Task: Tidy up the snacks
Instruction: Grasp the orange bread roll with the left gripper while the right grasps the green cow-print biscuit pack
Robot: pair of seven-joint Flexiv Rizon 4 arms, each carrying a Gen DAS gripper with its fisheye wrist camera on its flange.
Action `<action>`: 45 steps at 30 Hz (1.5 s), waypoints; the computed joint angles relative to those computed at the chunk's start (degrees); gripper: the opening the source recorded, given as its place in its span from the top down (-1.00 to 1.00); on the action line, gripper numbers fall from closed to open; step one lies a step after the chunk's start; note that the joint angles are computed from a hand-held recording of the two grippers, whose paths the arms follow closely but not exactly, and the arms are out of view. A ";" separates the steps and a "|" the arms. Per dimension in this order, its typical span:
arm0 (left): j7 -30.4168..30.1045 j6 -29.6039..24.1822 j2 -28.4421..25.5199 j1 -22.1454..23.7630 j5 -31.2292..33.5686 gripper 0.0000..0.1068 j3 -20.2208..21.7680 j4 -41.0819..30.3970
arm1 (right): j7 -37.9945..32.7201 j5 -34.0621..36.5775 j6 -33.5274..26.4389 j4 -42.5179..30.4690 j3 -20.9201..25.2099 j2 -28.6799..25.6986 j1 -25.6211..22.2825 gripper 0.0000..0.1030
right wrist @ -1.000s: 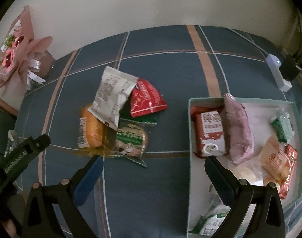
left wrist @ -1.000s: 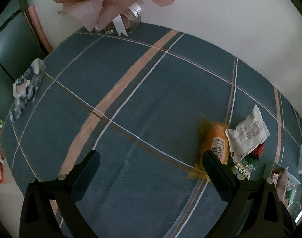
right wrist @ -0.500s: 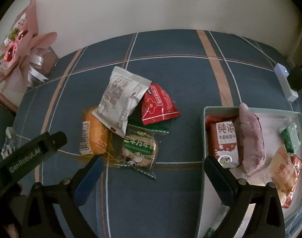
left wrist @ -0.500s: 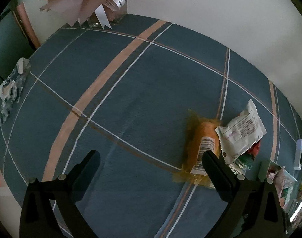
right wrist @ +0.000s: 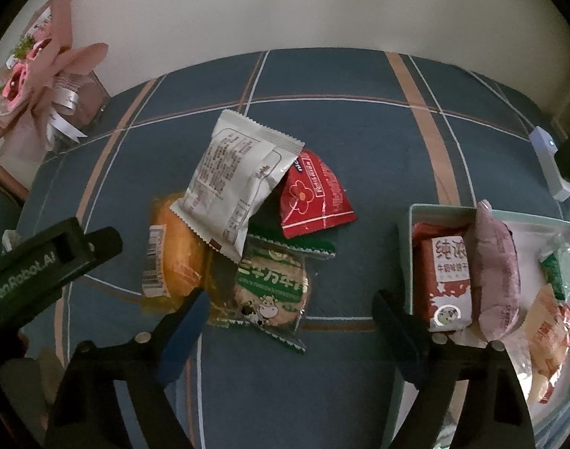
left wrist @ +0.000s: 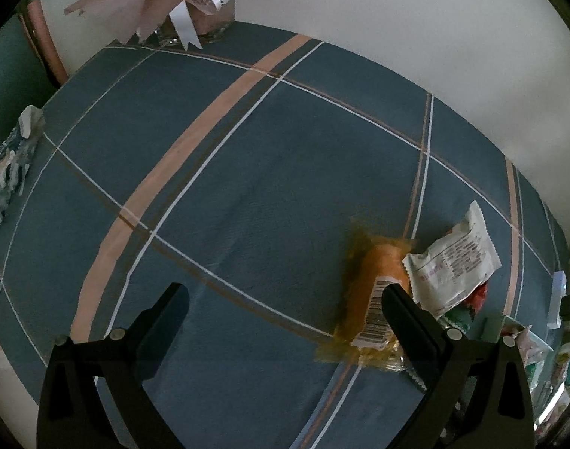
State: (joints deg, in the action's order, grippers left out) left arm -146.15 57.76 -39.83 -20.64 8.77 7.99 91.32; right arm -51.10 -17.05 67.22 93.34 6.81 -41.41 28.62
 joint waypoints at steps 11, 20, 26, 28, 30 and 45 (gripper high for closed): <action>5.47 2.10 -2.30 1.55 -3.14 -0.92 -2.34 -1.60 | -1.77 1.61 -2.06 -3.80 1.23 -3.01 -0.43 -0.54; 11.90 4.26 -5.45 2.24 -7.24 -0.92 -4.60 -3.23 | -3.37 3.00 -4.29 -6.53 1.92 -5.39 -0.52 -0.47; 13.61 6.12 -6.44 2.08 -9.56 -0.57 -4.58 -2.98 | -3.56 2.92 -4.34 -6.81 1.26 -5.74 0.10 -0.46; 14.29 6.96 -6.54 2.29 -10.20 -0.42 -4.91 -2.66 | -3.37 2.88 -4.32 -7.01 1.10 -5.81 0.26 -0.43; 15.16 8.19 -6.59 2.56 -10.86 -0.27 -5.29 -2.12 | -2.64 2.53 -3.62 -5.95 0.39 -5.38 0.70 -0.36; 15.03 7.02 -6.59 0.62 -11.73 0.17 -3.23 -2.58 | -1.33 1.35 -3.37 -4.42 0.03 -4.32 0.21 -0.03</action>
